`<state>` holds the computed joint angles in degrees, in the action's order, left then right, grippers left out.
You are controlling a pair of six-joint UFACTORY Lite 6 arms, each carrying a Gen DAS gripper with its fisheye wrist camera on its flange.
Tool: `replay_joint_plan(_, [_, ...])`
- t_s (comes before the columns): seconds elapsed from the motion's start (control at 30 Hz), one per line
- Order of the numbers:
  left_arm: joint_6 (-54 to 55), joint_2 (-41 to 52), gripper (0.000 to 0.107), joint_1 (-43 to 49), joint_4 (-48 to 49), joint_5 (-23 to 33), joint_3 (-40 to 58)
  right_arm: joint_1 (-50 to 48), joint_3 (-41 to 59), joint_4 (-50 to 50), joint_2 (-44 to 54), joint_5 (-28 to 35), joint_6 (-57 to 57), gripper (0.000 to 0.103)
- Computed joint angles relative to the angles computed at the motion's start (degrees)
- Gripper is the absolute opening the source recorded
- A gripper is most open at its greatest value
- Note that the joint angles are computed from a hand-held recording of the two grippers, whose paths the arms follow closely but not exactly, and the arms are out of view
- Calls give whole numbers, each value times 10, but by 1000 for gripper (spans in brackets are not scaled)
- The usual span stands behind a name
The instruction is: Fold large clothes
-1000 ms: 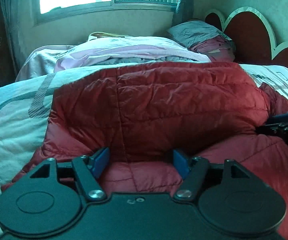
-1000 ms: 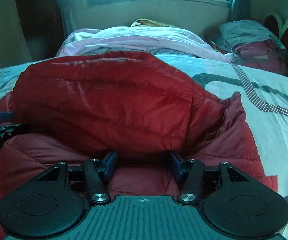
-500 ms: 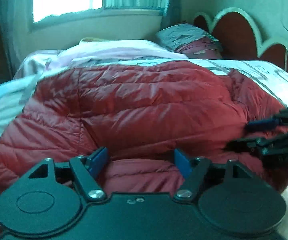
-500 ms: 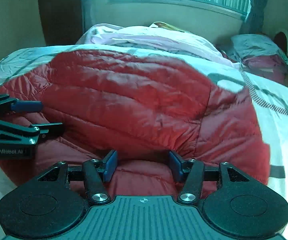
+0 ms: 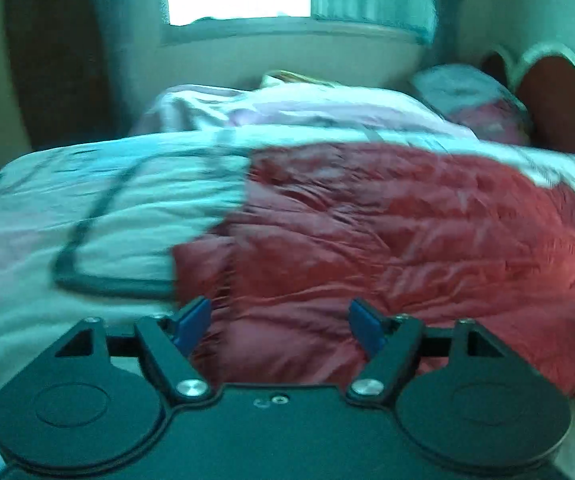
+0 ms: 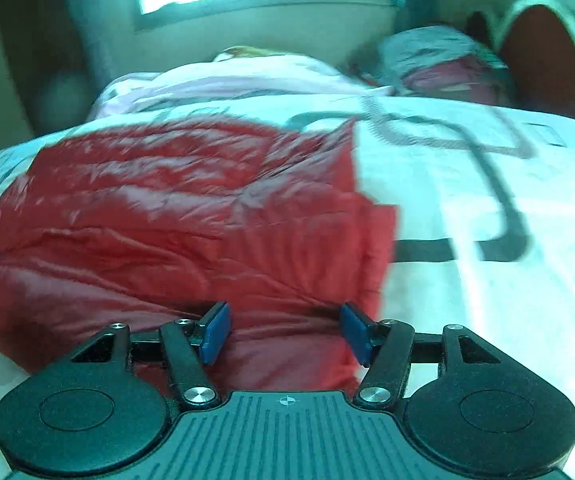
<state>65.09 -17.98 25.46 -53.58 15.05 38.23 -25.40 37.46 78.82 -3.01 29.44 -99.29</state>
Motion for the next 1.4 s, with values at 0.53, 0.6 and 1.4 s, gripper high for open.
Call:
replay_joint_plan(0.53, [-46,10,66,272,-232,334,-104,-292,-65,-36,65,299,218,83])
replay_joint_plan(0.6, [-26,48,66,235,-285,303,-88,-273,-61,1,85,298,206,73])
replay_joint_plan(1.4, [-122,-141,17,251,-69,350,-85,-307,-49,-152,-52,350,233,15])
